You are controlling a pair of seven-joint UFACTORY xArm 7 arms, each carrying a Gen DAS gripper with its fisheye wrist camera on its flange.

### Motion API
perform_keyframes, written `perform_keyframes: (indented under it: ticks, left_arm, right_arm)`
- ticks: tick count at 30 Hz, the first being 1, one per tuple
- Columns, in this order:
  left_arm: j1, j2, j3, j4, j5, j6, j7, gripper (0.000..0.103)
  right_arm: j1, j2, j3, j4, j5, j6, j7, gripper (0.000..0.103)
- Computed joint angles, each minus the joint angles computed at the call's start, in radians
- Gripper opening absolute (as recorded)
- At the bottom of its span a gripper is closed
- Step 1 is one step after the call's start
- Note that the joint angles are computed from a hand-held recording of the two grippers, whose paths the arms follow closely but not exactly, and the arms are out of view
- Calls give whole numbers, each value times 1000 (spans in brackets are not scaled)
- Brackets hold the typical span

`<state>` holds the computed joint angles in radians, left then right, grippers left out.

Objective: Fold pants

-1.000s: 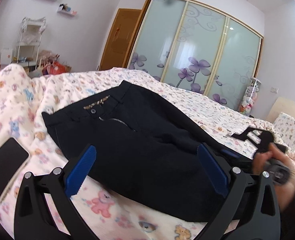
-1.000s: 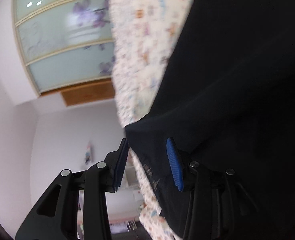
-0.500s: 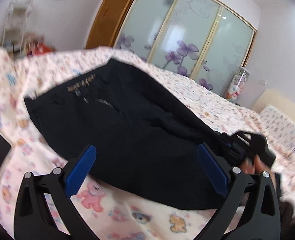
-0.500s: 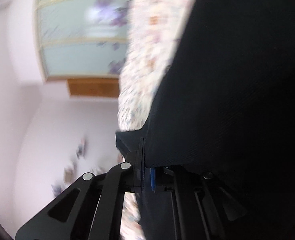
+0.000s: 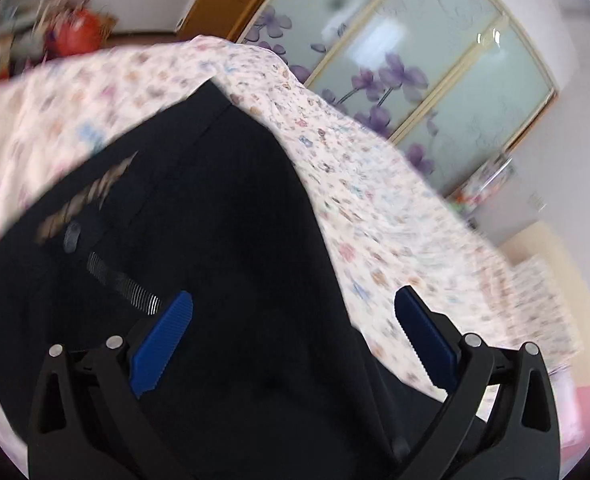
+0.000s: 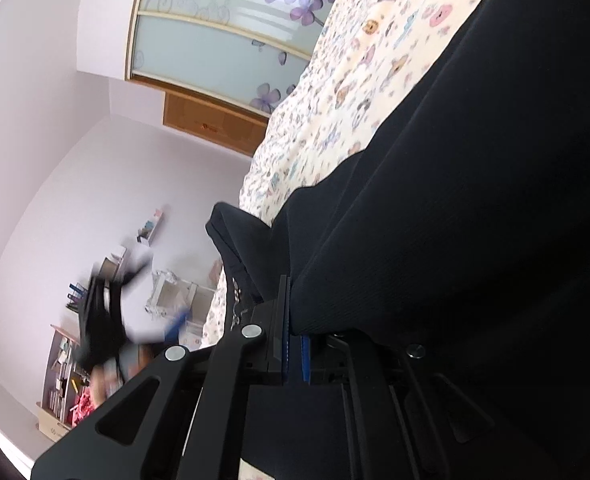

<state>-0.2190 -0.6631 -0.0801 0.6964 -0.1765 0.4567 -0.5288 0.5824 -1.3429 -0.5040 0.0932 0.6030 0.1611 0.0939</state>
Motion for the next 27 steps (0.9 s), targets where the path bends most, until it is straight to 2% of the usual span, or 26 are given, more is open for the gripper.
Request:
perform_keyframes:
  ticks: [1, 4, 5, 7, 8, 10, 11, 12, 13, 14, 15, 16, 17, 19, 20, 23, 27]
  left_arm:
    - [22, 68, -16, 65, 30, 23, -1, 101]
    - [96, 299, -87, 302, 160, 179, -54, 101]
    - [113, 348, -108, 354, 219, 224, -85, 101]
    - [143, 476, -160, 489, 389, 350, -194, 101]
    - [142, 517, -162, 525, 434, 380, -237, 99]
    - [128, 548, -145, 538, 465, 391, -301, 84]
    - [120, 553, -129, 535, 455, 381, -308, 60]
    - [112, 543, -101, 507, 406, 345, -299, 32]
    - [100, 519, -77, 469, 359, 299, -288, 21]
    - [91, 468, -47, 395, 296, 211, -292, 7]
    - [110, 429, -58, 350, 275, 164, -306, 6]
    - [103, 381, -44, 305, 295, 139, -343, 6]
    - [129, 347, -64, 276, 285, 122, -342, 5]
    - [119, 212, -41, 169, 289, 89, -363, 5]
    - [124, 164, -40, 137, 282, 89, -361, 5]
    - [117, -89, -14, -21, 220, 117, -343, 5]
    - [117, -412, 12, -182, 152, 236, -324, 5]
  right_arm:
    - [19, 14, -1, 11, 5, -10, 6, 4]
    - [16, 12, -1, 11, 4, 7, 14, 4]
    - [-6, -5, 5, 2, 0, 32, 16, 4]
    - [-2, 8, 7, 10, -3, 36, 5, 4]
    - [-3, 8, 8, 9, -2, 39, 0, 4]
    - [-44, -15, 21, 7, -6, 88, 3, 4]
    - [-39, -11, 32, 7, 1, 82, 4, 4]
    - [-37, -8, 31, 10, 4, 81, -2, 4]
    - [-30, -2, 33, 13, 8, 73, -7, 4]
    - [-30, -6, 32, 14, 11, 73, -12, 4]
    - [-71, -41, 35, 6, 0, 115, -6, 4]
    - [-73, -45, 31, 8, 6, 115, -23, 4]
    - [-51, -33, 28, 16, 15, 90, -34, 4]
    - [-23, -48, 1, 3, 23, 43, -74, 4]
    - [-5, -68, -23, 2, 24, 21, -101, 4]
    - [4, -105, -37, 0, 6, -7, -138, 4]
    - [-65, -161, 15, 11, -10, 79, -104, 4]
